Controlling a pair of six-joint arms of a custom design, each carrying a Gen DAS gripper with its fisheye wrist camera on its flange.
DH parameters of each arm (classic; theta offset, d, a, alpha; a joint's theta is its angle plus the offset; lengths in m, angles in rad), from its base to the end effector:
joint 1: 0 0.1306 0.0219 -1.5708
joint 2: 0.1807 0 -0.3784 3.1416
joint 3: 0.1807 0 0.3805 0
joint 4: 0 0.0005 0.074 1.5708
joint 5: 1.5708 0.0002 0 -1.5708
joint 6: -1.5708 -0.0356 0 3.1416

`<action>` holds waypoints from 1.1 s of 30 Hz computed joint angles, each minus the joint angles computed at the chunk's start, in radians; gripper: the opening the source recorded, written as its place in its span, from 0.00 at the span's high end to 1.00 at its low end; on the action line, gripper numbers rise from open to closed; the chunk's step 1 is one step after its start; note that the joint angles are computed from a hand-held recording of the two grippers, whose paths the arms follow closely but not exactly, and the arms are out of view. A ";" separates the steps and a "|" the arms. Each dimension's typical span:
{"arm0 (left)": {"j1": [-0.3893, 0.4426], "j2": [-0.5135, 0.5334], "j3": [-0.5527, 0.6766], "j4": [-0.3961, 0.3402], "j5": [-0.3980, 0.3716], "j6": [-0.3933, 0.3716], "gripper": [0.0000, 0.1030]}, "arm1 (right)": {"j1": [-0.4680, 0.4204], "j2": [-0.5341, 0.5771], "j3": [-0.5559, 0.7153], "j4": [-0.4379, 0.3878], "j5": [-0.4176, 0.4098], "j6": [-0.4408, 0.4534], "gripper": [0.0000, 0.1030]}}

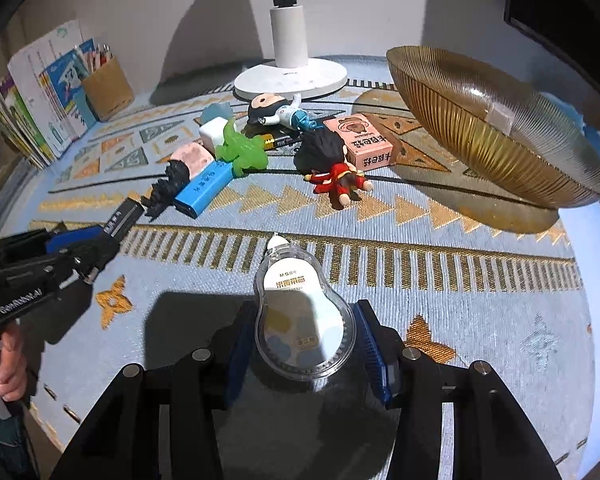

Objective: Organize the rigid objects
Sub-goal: 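Grasp the black box with left tool while right tool grasps the round clear container, then carry the black box into the bowl and release while right tool carries the container over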

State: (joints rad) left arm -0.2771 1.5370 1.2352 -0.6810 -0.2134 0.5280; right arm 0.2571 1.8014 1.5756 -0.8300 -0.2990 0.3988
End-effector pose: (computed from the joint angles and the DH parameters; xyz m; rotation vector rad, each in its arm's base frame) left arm 0.4836 -0.1302 0.3012 -0.3963 2.4898 -0.0506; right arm 0.5749 0.1615 0.2981 -0.9309 2.4173 0.3406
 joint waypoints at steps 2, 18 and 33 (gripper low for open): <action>0.000 0.000 -0.001 0.006 0.011 0.002 0.69 | 0.010 -0.006 -0.012 0.015 0.026 0.025 0.48; -0.049 -0.063 0.036 0.066 -0.082 -0.031 0.80 | -0.007 -0.052 0.012 -0.031 -0.187 0.017 0.53; -0.052 0.334 0.772 -0.041 0.004 -0.224 0.80 | -0.180 0.143 0.527 0.056 0.025 -0.232 0.53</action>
